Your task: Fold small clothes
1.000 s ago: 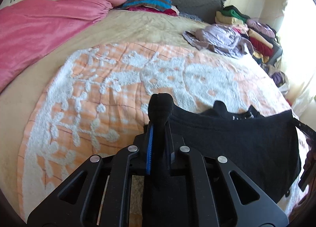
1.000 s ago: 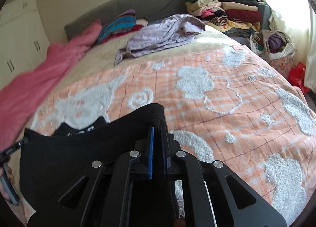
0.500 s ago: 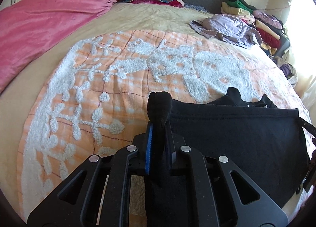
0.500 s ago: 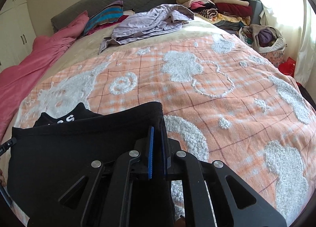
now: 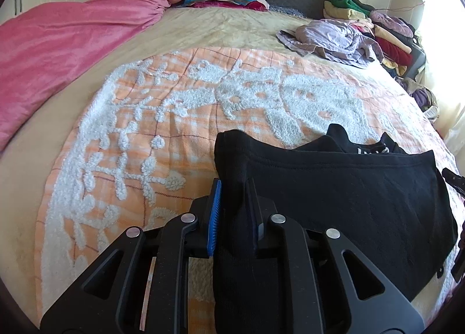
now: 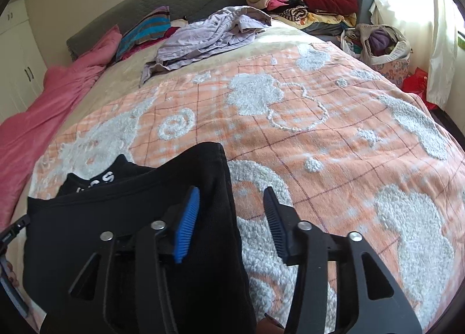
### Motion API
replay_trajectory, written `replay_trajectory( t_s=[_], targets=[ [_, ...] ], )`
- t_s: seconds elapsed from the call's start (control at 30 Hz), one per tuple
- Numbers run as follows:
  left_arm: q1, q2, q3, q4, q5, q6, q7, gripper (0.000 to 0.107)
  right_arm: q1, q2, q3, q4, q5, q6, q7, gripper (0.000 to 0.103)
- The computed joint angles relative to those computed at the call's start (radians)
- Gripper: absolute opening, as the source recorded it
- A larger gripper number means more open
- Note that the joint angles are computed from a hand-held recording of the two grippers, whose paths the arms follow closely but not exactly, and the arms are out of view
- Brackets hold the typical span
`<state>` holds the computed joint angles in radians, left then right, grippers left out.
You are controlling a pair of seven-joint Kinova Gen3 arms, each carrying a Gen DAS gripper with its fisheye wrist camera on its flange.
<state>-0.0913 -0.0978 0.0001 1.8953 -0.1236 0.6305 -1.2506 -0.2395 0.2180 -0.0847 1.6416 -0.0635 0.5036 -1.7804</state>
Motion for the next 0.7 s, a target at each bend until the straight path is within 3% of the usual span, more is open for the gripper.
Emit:
replay_trajectory(
  t_s=[0.2,0.4,0.7],
  targets=[
    [0.003,-0.04,-0.018,0.02,0.061,0.016,-0.04,0.025,0.002,-0.04,0.006,0.024,-0.02,0.019,0.015,0.057],
    [0.007,-0.1,-0.071,0.069,0.201,0.037,-0.136,0.042,0.075,-0.084,-0.026,0.063,-0.156,0.046,0.128,0.057],
    [0.003,-0.198,-0.196,0.154,0.433,0.12,-0.308,0.043,0.077,-0.154,-0.01,0.138,-0.241,0.068,0.21,0.063]
  ],
)
